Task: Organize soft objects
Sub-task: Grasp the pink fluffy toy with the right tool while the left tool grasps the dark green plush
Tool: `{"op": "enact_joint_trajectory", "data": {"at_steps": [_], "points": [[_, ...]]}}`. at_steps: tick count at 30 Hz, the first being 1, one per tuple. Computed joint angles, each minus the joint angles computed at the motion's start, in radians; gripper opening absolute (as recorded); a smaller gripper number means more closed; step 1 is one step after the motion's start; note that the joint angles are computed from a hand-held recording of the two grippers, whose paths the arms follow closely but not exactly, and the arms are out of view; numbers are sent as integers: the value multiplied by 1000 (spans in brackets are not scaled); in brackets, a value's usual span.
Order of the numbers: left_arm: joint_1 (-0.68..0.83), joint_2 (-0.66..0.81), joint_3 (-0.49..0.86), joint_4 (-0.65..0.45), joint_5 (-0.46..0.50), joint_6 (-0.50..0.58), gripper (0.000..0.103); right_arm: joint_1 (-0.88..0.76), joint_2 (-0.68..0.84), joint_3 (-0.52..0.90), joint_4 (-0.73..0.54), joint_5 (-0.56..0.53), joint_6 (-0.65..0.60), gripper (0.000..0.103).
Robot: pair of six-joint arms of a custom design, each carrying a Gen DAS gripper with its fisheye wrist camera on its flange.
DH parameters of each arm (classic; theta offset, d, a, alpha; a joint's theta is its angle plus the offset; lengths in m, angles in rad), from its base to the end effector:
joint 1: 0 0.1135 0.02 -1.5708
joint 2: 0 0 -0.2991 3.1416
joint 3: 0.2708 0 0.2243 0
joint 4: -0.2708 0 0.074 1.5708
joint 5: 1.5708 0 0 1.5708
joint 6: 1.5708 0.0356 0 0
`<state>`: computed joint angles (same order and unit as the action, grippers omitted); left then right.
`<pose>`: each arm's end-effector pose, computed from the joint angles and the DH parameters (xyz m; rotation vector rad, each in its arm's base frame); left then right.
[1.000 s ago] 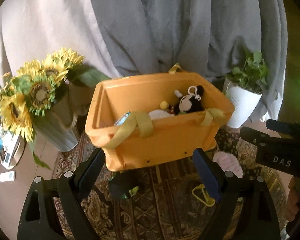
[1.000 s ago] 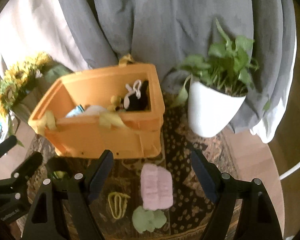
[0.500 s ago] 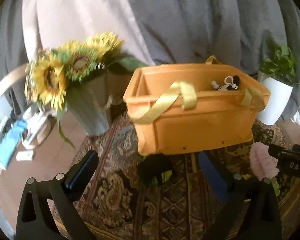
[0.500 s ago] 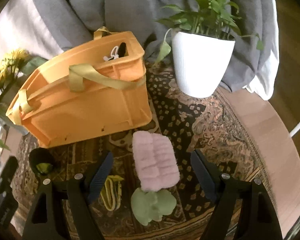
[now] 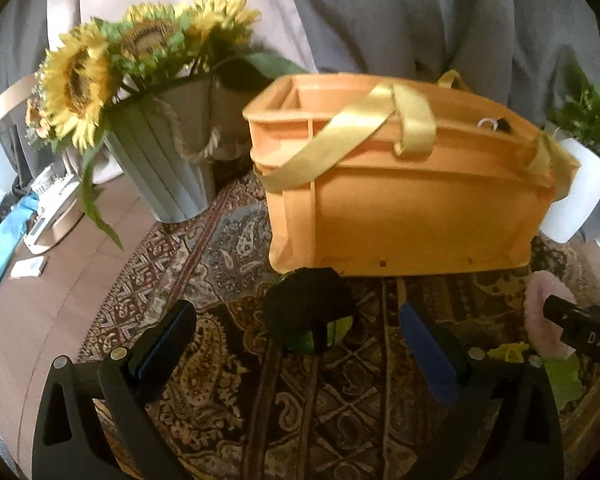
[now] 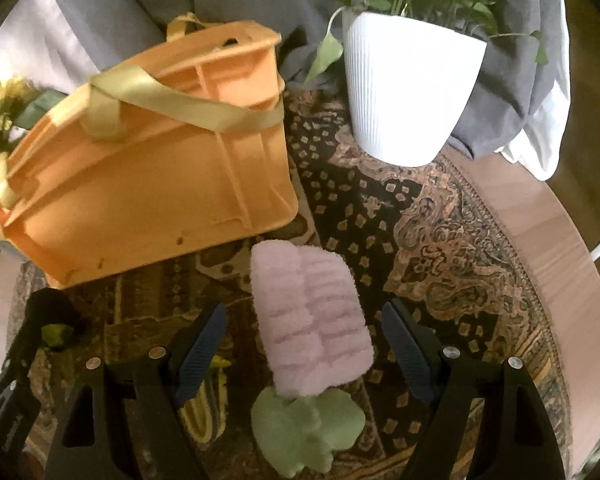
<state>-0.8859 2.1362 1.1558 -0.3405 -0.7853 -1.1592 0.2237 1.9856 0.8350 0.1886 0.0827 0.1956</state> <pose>0.2567 -0.2745 0.1238 -0.4387 2.2981 0.2539 0.3381 0.0739 0.1246 -0.0026 2.5291 0.0630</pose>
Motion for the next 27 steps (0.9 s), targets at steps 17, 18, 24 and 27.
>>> {"op": "enact_joint_trajectory", "data": {"at_steps": [17,18,24,27], "points": [[111,86,44,74,143,72,72,-11,140,167,-129,-3,20,63],[112,83,37,89,150,81,65,-13,137,161,-122,-13,18,57],[106,65,-5,146,157,118,63,-4,111,122,-82,-8,-7,47],[95,53,-25,165,154,133,63,4,72,85,-58,-5,-19,47]]}}
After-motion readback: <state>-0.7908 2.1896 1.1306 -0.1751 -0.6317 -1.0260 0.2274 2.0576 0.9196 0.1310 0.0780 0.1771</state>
